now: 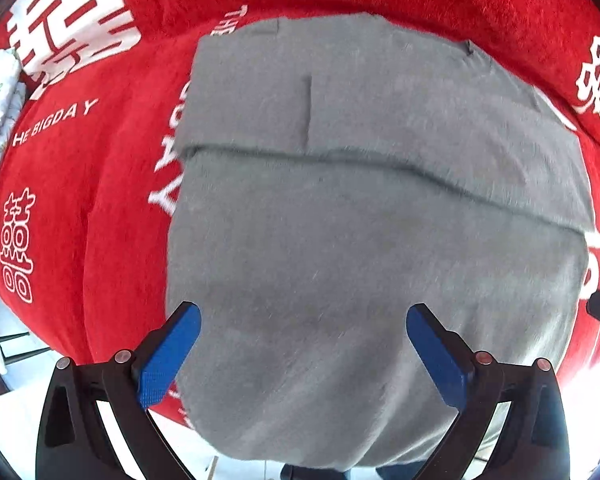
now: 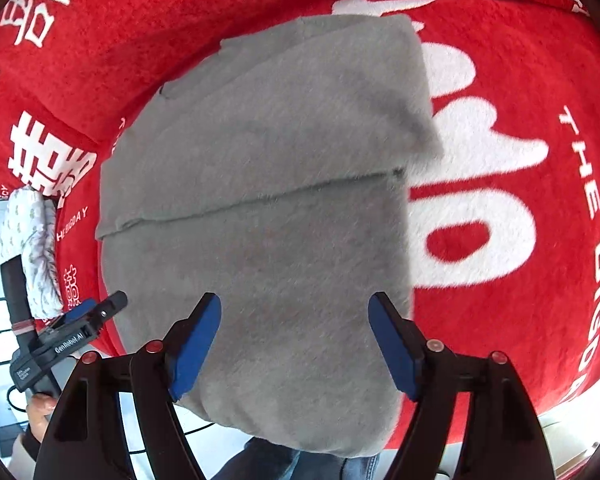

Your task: Fold small clothes

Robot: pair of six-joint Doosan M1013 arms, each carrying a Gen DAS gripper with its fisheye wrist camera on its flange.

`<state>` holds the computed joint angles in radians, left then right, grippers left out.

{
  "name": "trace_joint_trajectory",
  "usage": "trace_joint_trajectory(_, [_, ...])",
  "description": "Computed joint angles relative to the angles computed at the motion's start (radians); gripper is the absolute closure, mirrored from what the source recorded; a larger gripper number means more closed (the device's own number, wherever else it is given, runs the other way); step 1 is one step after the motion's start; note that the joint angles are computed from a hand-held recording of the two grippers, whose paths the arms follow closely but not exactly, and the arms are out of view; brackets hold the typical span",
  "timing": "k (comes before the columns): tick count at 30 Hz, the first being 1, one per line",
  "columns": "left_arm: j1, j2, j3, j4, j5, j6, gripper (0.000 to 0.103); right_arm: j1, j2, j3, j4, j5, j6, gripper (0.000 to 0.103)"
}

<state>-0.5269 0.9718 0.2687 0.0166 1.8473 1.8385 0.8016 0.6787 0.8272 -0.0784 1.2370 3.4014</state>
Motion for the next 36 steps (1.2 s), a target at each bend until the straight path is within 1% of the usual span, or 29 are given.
trace_joint_trajectory(5, [0.029,-0.076,0.143,-0.023,-0.058,0.025,0.0,0.021,0.039,-0.063,-0.002,-0.004,0.02,0.024])
trace_joint_trajectory(8, [0.055,-0.123,0.235,-0.039,-0.093,0.048,0.0,0.034,0.052,-0.082,0.009,-0.012,0.03,0.024])
trace_joint_trajectory(10, [0.067,-0.143,0.279,-0.04,-0.105,0.061,0.0,0.045,0.052,-0.076,0.015,-0.032,0.042,0.024])
trace_joint_trajectory(14, [0.1,-0.181,0.37,-0.048,-0.112,0.088,0.0,0.075,0.036,-0.025,0.035,-0.102,0.085,0.024])
trace_joint_trajectory(16, [0.11,-0.196,0.408,-0.043,-0.114,0.097,0.0,0.088,0.032,-0.009,0.054,-0.123,0.094,0.024])
trace_joint_trajectory(20, [0.138,-0.219,0.481,-0.072,-0.081,0.102,0.0,0.117,0.028,0.033,0.132,-0.188,0.078,0.024])
trace_joint_trajectory(23, [0.144,-0.246,0.562,-0.075,-0.084,0.131,0.0,0.131,0.039,0.045,0.191,-0.2,0.059,0.024])
trace_joint_trajectory(26, [0.141,-0.254,0.609,-0.089,-0.085,0.138,0.0,0.141,0.053,0.059,0.219,-0.21,0.063,0.024])
trace_joint_trajectory(29, [0.136,-0.258,0.646,-0.106,-0.092,0.13,0.0,0.147,0.068,0.067,0.203,-0.226,0.067,0.024])
trace_joint_trajectory(32, [0.135,-0.247,0.643,-0.122,-0.093,0.116,0.0,0.149,0.074,0.077,0.197,-0.249,0.067,0.023])
trace_joint_trajectory(33, [0.136,-0.251,0.647,-0.126,-0.098,0.123,0.003,0.151,0.073,0.08,0.19,-0.254,0.074,0.026])
trace_joint_trajectory(34, [0.139,-0.264,0.664,-0.141,-0.11,0.137,0.007,0.155,0.068,0.088,0.175,-0.275,0.088,0.05])
trace_joint_trajectory(35, [0.144,-0.267,0.662,-0.157,-0.102,0.15,0.02,0.158,0.057,0.11,0.159,-0.317,0.114,0.072])
trace_joint_trajectory(36, [0.148,-0.265,0.655,-0.172,-0.081,0.157,0.04,0.16,0.044,0.133,0.151,-0.359,0.146,0.089])
